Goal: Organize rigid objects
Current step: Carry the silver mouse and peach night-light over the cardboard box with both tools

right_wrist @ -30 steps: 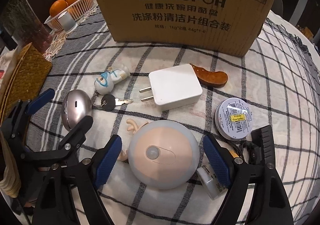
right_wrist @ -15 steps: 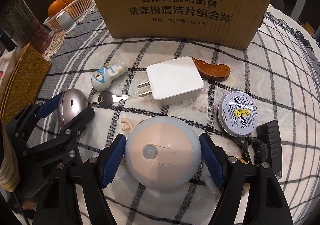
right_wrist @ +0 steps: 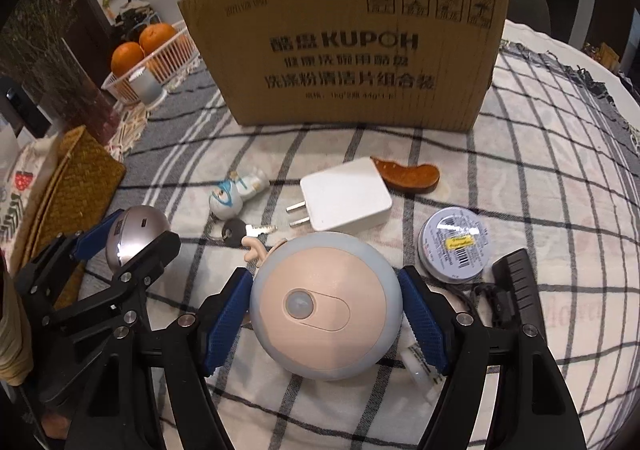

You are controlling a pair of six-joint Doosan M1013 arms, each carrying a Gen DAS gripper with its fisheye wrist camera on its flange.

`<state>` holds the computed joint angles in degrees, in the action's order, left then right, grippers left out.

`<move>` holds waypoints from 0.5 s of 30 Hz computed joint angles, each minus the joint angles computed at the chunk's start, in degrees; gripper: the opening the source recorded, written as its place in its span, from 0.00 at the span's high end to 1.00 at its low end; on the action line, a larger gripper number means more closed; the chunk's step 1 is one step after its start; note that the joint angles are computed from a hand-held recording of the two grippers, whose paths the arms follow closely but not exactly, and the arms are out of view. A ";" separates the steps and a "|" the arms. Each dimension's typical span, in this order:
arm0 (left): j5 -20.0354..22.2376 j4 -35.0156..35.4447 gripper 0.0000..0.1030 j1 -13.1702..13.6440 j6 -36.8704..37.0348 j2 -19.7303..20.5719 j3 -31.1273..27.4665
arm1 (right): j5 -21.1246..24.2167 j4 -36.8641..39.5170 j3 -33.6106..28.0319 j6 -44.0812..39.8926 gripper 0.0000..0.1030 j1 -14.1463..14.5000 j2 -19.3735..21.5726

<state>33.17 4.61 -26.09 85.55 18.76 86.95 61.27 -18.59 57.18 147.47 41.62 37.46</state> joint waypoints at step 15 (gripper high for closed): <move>-3.05 1.62 0.42 -0.75 -2.04 -1.14 -3.18 | -3.16 -13.60 1.80 8.73 0.27 1.19 -3.32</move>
<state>30.11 6.23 -26.85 83.51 17.61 83.78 58.11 -32.19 58.98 156.20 42.81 34.14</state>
